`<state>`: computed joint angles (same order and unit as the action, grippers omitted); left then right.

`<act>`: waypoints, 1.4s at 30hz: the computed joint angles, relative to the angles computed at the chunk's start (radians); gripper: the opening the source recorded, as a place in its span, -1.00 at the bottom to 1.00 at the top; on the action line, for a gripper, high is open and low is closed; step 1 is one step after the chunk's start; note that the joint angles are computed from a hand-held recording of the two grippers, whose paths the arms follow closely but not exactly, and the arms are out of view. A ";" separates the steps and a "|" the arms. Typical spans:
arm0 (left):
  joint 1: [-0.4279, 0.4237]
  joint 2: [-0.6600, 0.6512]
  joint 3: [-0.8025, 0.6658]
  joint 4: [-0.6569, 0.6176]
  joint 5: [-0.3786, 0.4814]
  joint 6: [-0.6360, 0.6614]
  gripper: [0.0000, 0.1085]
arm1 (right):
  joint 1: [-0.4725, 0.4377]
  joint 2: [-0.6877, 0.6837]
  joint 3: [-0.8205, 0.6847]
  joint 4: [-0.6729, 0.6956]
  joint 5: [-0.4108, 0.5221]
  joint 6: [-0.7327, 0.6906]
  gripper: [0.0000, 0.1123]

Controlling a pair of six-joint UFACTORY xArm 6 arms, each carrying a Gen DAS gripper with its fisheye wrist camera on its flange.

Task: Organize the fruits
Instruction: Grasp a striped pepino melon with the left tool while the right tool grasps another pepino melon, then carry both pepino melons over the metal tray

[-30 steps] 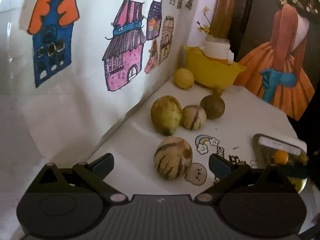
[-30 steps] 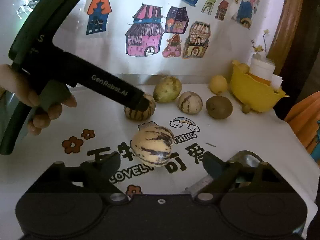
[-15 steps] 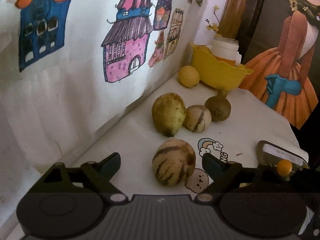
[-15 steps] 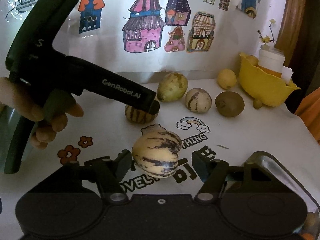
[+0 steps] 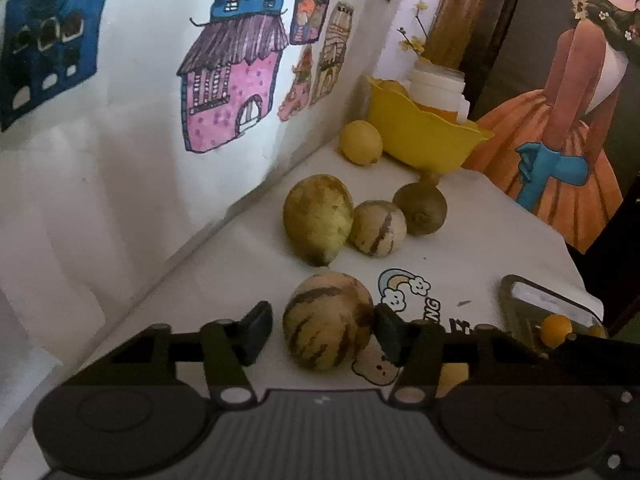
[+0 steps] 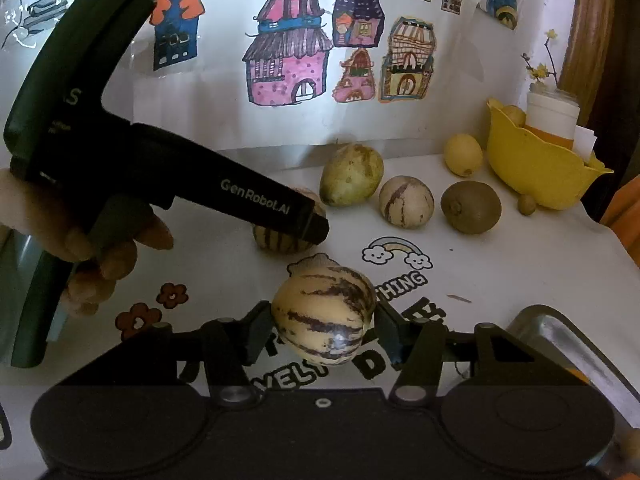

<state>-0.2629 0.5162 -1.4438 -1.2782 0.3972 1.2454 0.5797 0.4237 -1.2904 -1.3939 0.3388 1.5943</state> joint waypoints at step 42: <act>0.030 0.006 -0.010 -0.045 0.067 -0.046 -0.07 | -0.053 0.040 -0.027 -0.140 -0.093 0.198 0.14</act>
<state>-0.2333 0.5222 -1.4542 -1.3227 0.4640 1.1991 0.5268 0.4634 -1.3175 -1.5344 0.2462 1.7923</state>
